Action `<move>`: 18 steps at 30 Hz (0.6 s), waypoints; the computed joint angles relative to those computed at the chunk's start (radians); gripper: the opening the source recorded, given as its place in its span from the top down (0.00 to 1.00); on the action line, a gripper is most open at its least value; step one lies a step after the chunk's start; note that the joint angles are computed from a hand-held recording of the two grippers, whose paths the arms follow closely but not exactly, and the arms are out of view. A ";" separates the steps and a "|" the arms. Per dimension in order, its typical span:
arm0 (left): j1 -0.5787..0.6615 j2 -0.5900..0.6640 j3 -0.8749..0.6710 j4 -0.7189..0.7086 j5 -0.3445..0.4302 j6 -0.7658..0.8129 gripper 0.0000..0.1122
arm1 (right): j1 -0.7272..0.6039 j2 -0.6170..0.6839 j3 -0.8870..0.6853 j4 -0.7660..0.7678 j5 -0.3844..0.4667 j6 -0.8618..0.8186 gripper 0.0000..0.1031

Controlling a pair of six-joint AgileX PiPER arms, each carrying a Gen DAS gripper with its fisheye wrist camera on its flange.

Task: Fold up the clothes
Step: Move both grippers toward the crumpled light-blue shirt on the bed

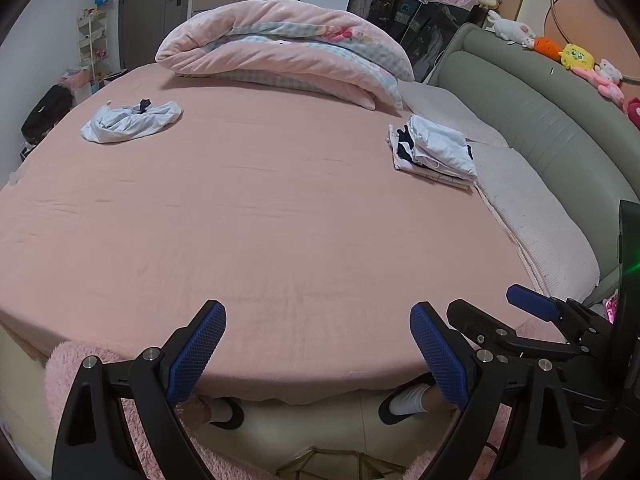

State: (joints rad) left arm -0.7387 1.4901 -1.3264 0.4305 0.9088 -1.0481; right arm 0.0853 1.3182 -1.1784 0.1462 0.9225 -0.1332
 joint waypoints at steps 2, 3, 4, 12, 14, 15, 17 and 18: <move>0.004 -0.005 0.004 0.001 -0.004 0.003 0.16 | 0.013 0.001 -0.007 -0.015 0.007 0.010 0.16; 0.006 -0.008 0.007 0.002 -0.006 0.004 0.16 | 0.019 0.001 -0.011 -0.023 0.010 0.015 0.16; 0.013 -0.015 0.013 -0.003 -0.014 0.011 0.16 | 0.025 0.001 -0.015 -0.030 0.014 0.021 0.16; 0.185 -0.053 0.015 -0.085 -0.052 0.186 0.16 | 0.105 0.114 -0.156 0.068 0.003 -0.078 0.16; 0.265 -0.061 0.011 -0.108 -0.064 0.230 0.16 | 0.158 0.184 -0.251 0.054 -0.017 -0.068 0.16; 0.312 -0.063 0.005 -0.127 -0.072 0.259 0.16 | 0.184 0.237 -0.318 0.041 -0.019 -0.060 0.16; 0.428 -0.044 -0.027 -0.193 -0.091 0.358 0.16 | 0.213 0.346 -0.455 0.046 -0.007 -0.062 0.16; 0.483 -0.029 -0.046 -0.227 -0.098 0.411 0.16 | 0.226 0.410 -0.545 0.055 0.015 -0.058 0.16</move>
State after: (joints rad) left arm -0.2561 1.4613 -1.3723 0.2030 0.8112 -0.6373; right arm 0.3113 1.7284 -1.7233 0.2012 0.9377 -0.1907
